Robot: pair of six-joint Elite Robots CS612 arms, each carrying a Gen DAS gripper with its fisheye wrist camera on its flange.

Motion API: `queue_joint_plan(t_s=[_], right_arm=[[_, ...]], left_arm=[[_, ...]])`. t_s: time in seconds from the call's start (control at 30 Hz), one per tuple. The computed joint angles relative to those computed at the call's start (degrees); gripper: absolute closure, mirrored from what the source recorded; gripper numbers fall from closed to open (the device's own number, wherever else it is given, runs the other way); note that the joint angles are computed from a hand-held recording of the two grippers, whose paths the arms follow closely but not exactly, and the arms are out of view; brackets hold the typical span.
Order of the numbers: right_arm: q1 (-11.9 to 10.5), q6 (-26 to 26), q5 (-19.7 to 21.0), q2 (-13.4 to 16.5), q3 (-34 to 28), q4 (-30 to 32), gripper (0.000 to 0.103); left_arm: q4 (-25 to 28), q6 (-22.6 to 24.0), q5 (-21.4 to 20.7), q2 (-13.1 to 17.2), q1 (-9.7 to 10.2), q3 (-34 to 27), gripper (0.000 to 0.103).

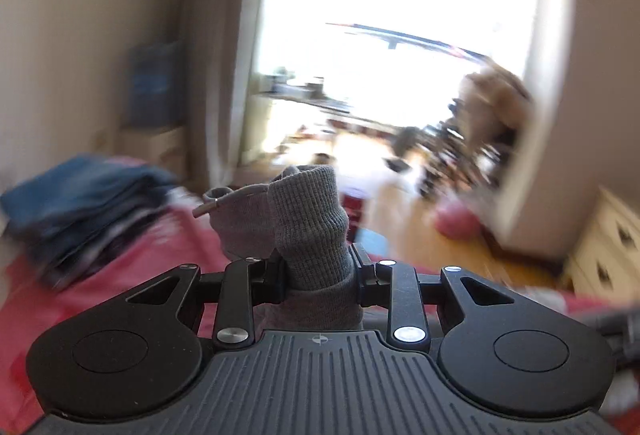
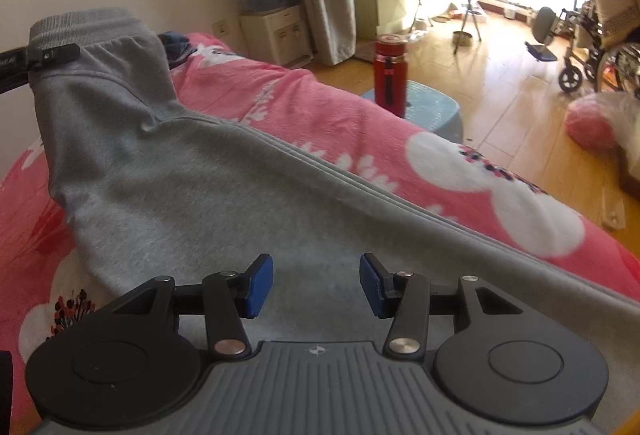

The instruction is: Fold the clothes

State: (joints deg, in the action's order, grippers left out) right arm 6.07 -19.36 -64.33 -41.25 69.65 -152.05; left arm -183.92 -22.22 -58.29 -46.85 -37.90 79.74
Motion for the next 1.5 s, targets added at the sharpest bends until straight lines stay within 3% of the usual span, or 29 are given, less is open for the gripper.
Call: queue_joint_plan(t_s=[0.13, 0.2, 0.3, 0.37, 0.4, 0.43, 0.47, 0.5, 0.6, 0.77, 0.9, 0.97, 1.07, 1.13, 1.2, 1.27, 1.37, 1.5], right_arm=[[-1.3, 1.9, -1.6, -1.7, 2.8, -1.6, 0.053], [-1.9, 2.9, -2.4, -2.5, 4.1, -2.4, 0.052], [-2.8, 4.9, -3.7, -3.3, 5.9, -3.2, 0.052], [-3.3, 6.7, -3.3, -3.4, 6.4, -3.0, 0.052], [-3.5, 7.6, -2.9, -3.4, 6.6, -2.8, 0.052], [-3.8, 8.6, -2.3, -3.4, 6.8, -2.7, 0.052], [-4.1, 9.5, -1.1, -3.4, 6.7, -2.7, 0.052], [-4.3, 10.5, 0.2, -3.3, 6.6, -2.8, 0.052], [-4.9, 13.6, 6.2, -2.5, 5.1, -3.2, 0.052], [-4.6, 18.6, 18.0, 1.2, -1.8, -2.1, 0.052], [-3.4, 24.1, 24.4, 7.2, -12.7, 5.2, 0.05], [-2.5, 25.2, 24.7, 10.3, -18.7, 11.0, 0.049], [-1.5, 20.5, 24.3, 13.8, -26.3, 24.6, 0.05], [-0.9, 16.0, 21.9, 14.1, -27.6, 29.6, 0.051], [-0.7, 15.0, 21.6, 13.5, -26.1, 29.1, 0.051], [-1.1, 16.1, 25.1, 13.0, -24.3, 25.6, 0.057], [-1.5, 17.1, 28.7, 12.4, -22.2, 21.5, 0.057], [-0.8, 13.6, 25.9, 11.9, -22.1, 25.8, 0.057]], left_arm=[[2.4, 11.5, -8.5, 2.8, -1.94, -3.2, 0.074], [4.5, 14.1, -13.2, 3.9, -2.56, -3.9, 0.074], [10.4, 21.3, -17.8, 5.1, -3.18, -4.8, 0.071], [14.2, 26.9, -18.8, 5.3, -3.7, -5.0, 0.063], [13.4, 29.1, -18.5, 5.1, -3.66, -4.4, 0.06], [12.6, 31.1, -18.6, 4.9, -3.55, -3.9, 0.047], [12.2, 30.7, -21.0, 4.2, -3.07, -3.2, 0.033], [11.8, 30.2, -23.7, 3.6, -2.55, -2.5, 0.028], [10.8, 27.1, -28.5, 2.1, -1.48, -1.2, 0.025], [10.2, 16.3, -28.4, 1.4, 0.14, -0.2, 0.025], [10.8, 11.2, -24.5, 1.9, 0.54, -0.7, 0.028], [12.6, 10.8, -22.4, 2.4, 0.33, -1.7, 0.029], [15.4, 9.8, -20.4, 2.4, 0.19, -1.9, 0.03], [16.7, 8.7, -20.4, 2.5, 0.31, -2.2, 0.03], [17.1, 7.9, -20.3, 2.2, 0.35, -1.7, 0.03], [17.2, 7.4, -20.3, 1.9, 0.34, -1.1, 0.03], [17.6, 7.2, -19.9, 2.0, 0.35, -1.1, 0.03], [17.0, 7.6, -19.3, 2.0, 0.18, -0.8, 0.03]])
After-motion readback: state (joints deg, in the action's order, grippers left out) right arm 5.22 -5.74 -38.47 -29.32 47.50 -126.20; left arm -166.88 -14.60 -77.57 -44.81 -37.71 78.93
